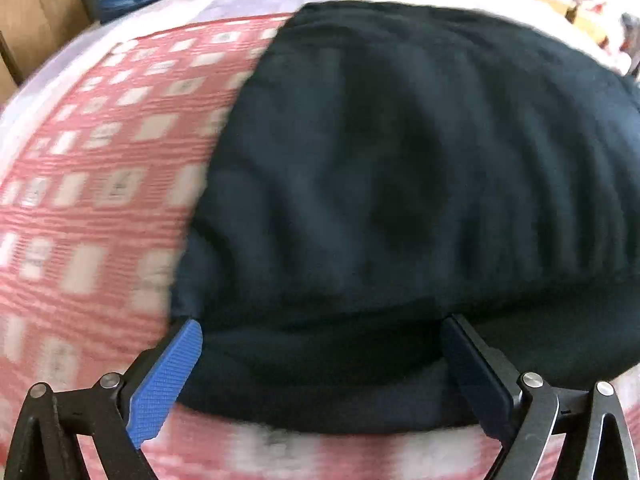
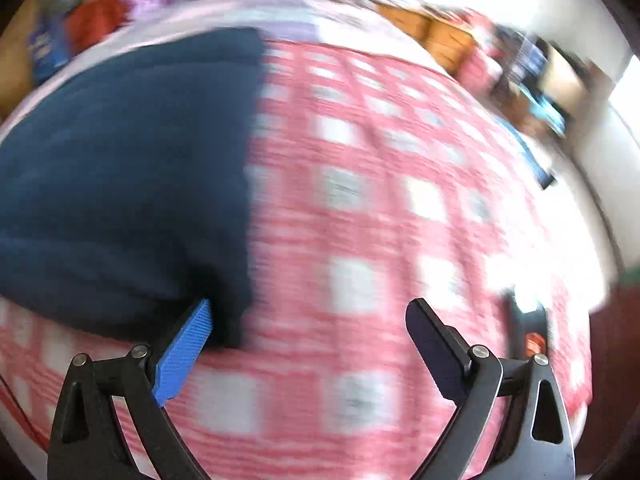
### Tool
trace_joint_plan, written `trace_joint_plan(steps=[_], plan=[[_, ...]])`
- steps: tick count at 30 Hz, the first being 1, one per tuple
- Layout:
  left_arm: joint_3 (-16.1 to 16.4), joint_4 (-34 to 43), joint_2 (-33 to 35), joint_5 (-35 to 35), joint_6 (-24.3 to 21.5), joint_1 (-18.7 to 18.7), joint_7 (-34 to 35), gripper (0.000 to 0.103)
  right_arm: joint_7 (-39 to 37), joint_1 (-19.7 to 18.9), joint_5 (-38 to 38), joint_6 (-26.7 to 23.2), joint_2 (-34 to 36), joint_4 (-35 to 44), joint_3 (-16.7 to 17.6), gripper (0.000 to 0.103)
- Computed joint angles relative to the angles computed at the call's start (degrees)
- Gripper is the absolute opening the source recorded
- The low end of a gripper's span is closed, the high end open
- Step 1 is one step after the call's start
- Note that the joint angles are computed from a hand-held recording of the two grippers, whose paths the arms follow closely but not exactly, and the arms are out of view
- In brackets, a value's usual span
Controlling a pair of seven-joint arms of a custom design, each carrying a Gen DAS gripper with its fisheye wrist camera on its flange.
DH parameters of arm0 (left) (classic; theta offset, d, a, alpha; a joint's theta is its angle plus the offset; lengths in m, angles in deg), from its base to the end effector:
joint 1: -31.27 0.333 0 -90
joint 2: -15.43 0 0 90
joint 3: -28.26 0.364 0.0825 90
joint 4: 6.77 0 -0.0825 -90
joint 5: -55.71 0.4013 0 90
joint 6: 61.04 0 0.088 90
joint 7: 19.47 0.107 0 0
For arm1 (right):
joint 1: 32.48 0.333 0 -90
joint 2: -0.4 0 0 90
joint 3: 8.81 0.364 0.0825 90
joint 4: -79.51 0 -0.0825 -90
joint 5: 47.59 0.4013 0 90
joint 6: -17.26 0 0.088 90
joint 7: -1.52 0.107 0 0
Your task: Fold large clothes
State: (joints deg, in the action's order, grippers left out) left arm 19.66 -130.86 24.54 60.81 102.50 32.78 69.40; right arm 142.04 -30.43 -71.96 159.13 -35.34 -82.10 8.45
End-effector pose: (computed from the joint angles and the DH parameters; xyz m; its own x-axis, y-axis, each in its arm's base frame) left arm 0.6129 -0.0779 0.4179 -0.1649 -0.9858 -0.0313 -0.8477 0.1578 -0.5065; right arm 0.3255 0.1120 0.4205 -0.3080 -0.9304 0.1987 -0.8672 0.1887 -0.4607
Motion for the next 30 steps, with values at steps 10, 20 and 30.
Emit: trace_joint_plan(steps=[10, 20, 30], plan=[[1.5, -4.1, -12.6, 3.1, -11.6, -2.5, -14.6, 0.097, -6.2, 11.4, 16.5, -7.2, -12.3, 1.5, -0.4, 0.094], [-0.7, -8.5, -23.2, -3.6, -23.1, -12.4, -13.3, 0.098, 11.5, 20.7, 26.4, -8.8, -2.4, 12.2, 11.4, 0.094], [-1.2, -14.2, -31.5, -0.8, -29.4, -14.6, -14.6, 0.098, 24.0, 27.7, 25.0, -10.3, 5.0, 18.3, 12.6, 0.094]])
